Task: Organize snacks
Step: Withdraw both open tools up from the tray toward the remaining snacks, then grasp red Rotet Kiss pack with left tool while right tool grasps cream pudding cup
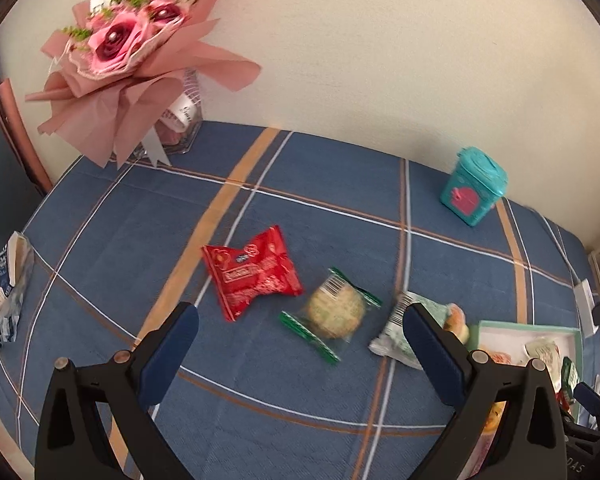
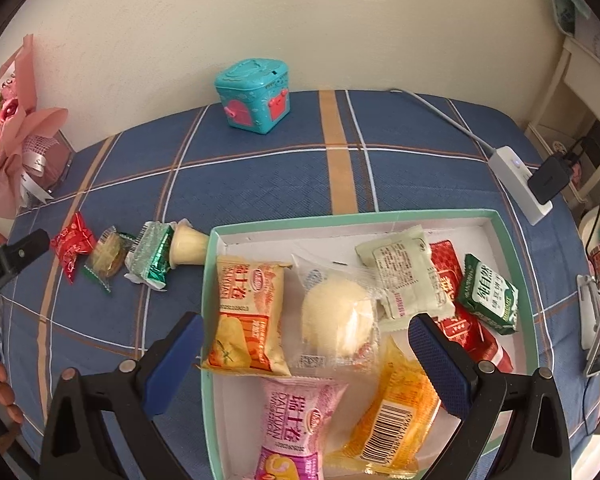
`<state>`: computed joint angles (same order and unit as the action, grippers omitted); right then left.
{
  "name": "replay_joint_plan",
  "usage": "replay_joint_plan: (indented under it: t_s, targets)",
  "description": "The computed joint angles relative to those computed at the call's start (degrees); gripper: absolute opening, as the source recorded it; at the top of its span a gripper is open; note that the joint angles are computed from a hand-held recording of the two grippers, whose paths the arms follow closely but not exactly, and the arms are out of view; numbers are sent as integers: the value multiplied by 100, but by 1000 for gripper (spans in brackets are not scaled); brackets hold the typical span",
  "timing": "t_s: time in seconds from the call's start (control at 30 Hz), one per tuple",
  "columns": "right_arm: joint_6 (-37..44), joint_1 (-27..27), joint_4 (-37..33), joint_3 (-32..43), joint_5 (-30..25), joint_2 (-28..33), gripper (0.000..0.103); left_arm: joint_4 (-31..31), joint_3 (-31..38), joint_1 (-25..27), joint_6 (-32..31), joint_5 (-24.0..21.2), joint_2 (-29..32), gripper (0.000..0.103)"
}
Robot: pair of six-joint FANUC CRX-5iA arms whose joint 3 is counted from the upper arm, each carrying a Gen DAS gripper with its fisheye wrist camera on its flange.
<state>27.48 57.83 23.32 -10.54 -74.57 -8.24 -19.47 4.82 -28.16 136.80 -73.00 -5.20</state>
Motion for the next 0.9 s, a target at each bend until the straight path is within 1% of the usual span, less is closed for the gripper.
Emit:
replay_joint_plan:
  t_s: [0.17, 0.3, 0.5, 0.57, 0.63, 0.7, 0.73, 0.77, 0.83, 0.9]
  targets:
    - [204, -34, -32, 275, 271, 278, 103, 225, -459, 450, -20, 435, -285, 102]
    - [438, -103, -269, 576, 542, 579, 103, 416, -733, 824, -98, 650, -453, 102]
    - [881, -217, -754, 1171, 729, 1169, 100, 682, -1006, 1135, -292, 1017, -462, 99]
    - [999, -250, -843, 1372, 680, 1387, 95, 732, -1041, 1183, -359, 1101, -426, 94]
    - [1070, -256, -789, 1502, 601, 1574, 92, 774, -1094, 1238, -388, 1190, -385, 92]
    - [1142, -282, -753, 1623, 472, 1748, 87, 896, -1190, 1328, -461, 1339, -374, 89]
    - [1168, -307, -763, 1672, 408, 1812, 84, 966, -1240, 1377, -501, 1422, -358, 85]
    - [1179, -334, -773, 1716, 345, 1875, 81, 1137, -1260, 1451, -624, 1400, -327, 85]
    - [1199, -387, -802, 1759, 287, 1950, 74, 1138, -1289, 1473, -603, 1481, -281, 84]
    - [1221, -433, -844, 1756, 312, 1971, 70, 1212, -1376, 1517, -624, 1642, -271, 81]
